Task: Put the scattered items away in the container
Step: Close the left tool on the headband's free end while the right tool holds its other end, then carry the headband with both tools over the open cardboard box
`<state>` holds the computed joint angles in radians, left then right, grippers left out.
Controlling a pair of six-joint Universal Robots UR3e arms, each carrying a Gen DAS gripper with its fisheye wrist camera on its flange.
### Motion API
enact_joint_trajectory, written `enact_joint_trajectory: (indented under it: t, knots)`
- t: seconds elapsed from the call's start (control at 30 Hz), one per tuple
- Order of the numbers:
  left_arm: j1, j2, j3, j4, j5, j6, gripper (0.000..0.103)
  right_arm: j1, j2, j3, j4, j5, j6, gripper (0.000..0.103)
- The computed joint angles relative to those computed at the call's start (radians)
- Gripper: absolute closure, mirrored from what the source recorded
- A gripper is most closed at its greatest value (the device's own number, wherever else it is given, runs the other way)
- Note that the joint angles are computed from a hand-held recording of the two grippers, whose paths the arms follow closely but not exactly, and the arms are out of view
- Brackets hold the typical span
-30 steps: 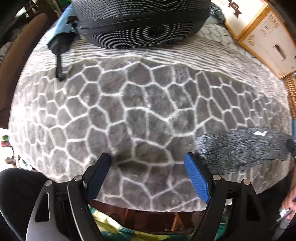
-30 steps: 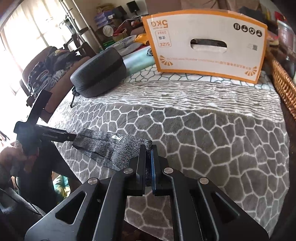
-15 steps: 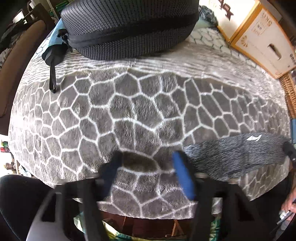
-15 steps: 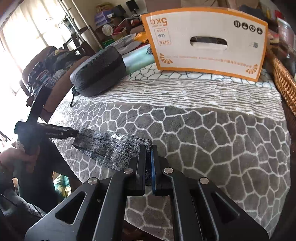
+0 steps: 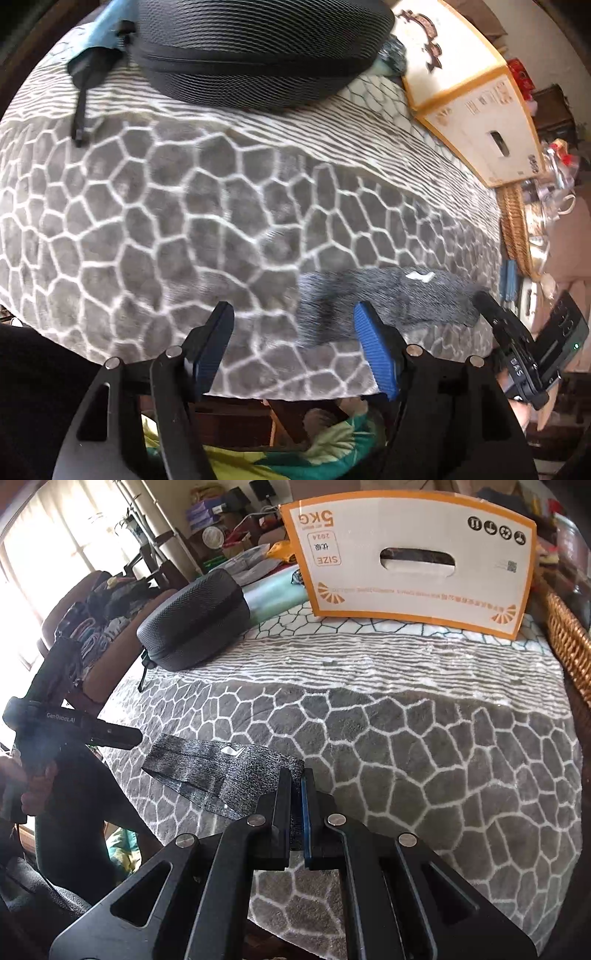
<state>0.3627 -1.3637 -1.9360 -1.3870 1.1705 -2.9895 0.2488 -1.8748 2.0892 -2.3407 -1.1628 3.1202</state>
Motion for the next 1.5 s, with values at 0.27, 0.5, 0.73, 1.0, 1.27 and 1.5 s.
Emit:
enact_joint_trajectory:
  t: [0.27,0.5,0.73,1.0,1.27,1.5]
  knots:
    - [0.033,-0.041,-0.086,0.024,-0.075,0.074,0.053,-0.008,0.0,0.006,0.004,0.0,0.002,0.098]
    - [0.082,0.026,-0.08,-0.064,-0.061,0.157,0.096,-0.006,0.003,0.007,0.001,-0.003,-0.005,0.098]
    - [0.119,0.106,-0.069,-0.146,-0.073,0.224,0.096,0.002,-0.005,0.002,-0.007,-0.016,0.009,0.098]
    - [0.121,0.156,0.01,-0.218,-0.11,0.271,0.096,0.054,0.029,-0.117,0.043,-0.063,0.046,0.098]
    - [0.086,0.128,0.146,-0.215,-0.139,0.272,0.096,0.116,0.08,-0.314,0.142,-0.161,0.064,0.098]
    - [-0.008,0.004,0.337,-0.186,-0.158,0.215,0.096,0.122,0.15,-0.548,0.259,-0.223,0.05,0.098]
